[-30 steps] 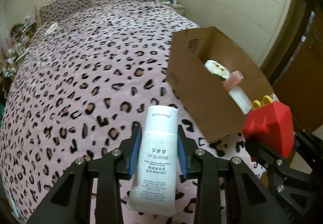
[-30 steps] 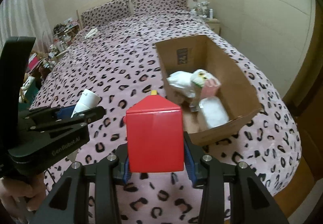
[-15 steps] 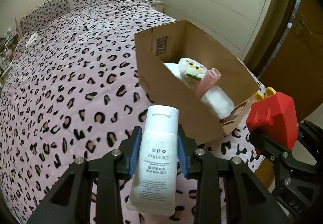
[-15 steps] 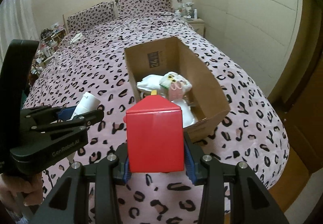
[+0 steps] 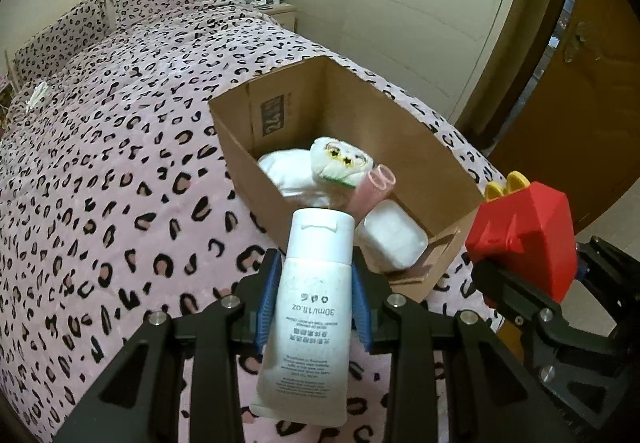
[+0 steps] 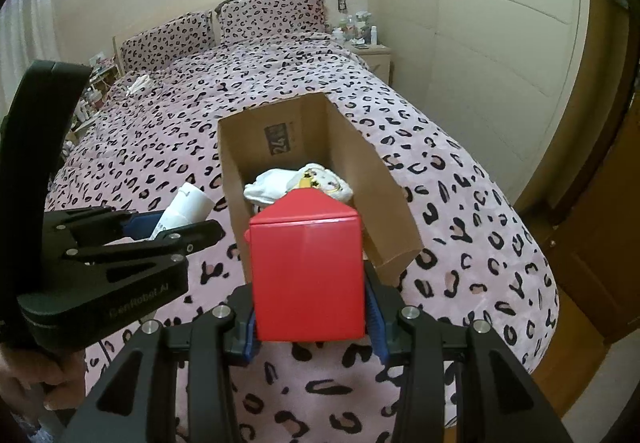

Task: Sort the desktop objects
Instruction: 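Lift the white tube and red box and carry them toward the cardboard box, then lower the tube and red box into the cardboard box and open both tools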

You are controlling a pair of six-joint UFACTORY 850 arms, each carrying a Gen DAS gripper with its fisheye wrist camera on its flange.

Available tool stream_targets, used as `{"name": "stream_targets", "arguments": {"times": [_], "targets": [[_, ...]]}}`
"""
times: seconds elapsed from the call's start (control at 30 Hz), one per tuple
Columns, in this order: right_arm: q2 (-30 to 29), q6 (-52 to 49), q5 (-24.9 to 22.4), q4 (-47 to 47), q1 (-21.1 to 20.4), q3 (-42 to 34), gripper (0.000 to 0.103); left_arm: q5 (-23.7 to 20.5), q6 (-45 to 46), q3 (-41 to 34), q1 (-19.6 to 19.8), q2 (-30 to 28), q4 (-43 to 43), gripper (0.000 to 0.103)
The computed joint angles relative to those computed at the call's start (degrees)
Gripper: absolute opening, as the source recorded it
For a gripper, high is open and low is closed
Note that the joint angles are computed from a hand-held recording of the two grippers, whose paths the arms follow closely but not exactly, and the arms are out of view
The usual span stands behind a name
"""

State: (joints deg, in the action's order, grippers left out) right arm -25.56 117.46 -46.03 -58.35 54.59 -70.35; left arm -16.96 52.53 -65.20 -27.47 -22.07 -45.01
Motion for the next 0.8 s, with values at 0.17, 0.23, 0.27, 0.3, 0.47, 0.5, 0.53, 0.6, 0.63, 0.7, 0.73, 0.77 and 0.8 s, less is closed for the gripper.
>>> {"name": "stream_targets", "arguments": {"times": [0.17,0.23,0.27,0.3,0.47,0.5,0.53,0.6,0.63,0.7,0.73,0.77,0.8], "targets": [[0.4,0.2,-0.2,-0.9,-0.8,0.2,0.042,-1.1,-1.2,-2.5,-0.5,-1.2,1.1,0.034],[0.4,0.0,-0.3,-1.3,-1.2,0.0,0.042,-1.9,-1.6,-3.7,-0.5,-1.9,1.2,0.034],[0.4,-0.2,-0.3,-1.5,-1.4,-0.1,0.042,-2.2,-1.7,-4.2,-0.6,-2.1,1.3,0.034],[0.4,-0.3,-0.3,-1.7,-1.6,-0.2,0.042,-2.6,-2.0,-4.9,-0.7,-2.4,1.6,0.034],[0.1,-2.7,-1.7,-2.2,-2.7,-1.4,0.042,-5.0,-2.6,-9.5,-0.8,-4.6,2.1,0.034],[-0.1,-3.8,-2.3,-2.0,-2.9,-1.8,0.042,-5.8,-3.2,-10.7,-0.7,-5.3,2.2,0.034],[-0.3,-4.7,-2.8,-1.9,-3.1,-2.3,0.042,-6.8,-3.7,-12.2,-0.6,-6.2,2.3,0.034],[-0.4,-5.8,-2.6,-2.0,-4.0,-2.6,0.042,-8.5,-4.4,-15.2,-0.4,-8.1,2.6,0.034],[-0.5,-6.3,-2.5,-2.0,-4.5,-2.8,0.042,-9.2,-5.2,-16.6,-0.4,-9.1,3.2,0.034],[-0.9,-7.4,-2.2,-2.2,-5.5,-3.3,0.042,-10.5,-6.1,-19.9,-0.5,-11.3,4.2,0.034],[-1.0,-7.6,-1.4,-2.4,-6.1,-3.5,0.042,-11.4,-6.8,-21.5,-0.4,-12.4,4.7,0.034],[-1.2,-7.8,-0.5,-2.6,-6.7,-3.6,0.042,-12.9,-7.3,-24.0,-0.2,-14.2,4.9,0.034],[-1.5,-8.2,0.5,-2.8,-7.4,-3.9,0.042,-13.7,-7.8,-25.6,-0.1,-15.4,5.1,0.034]]}}
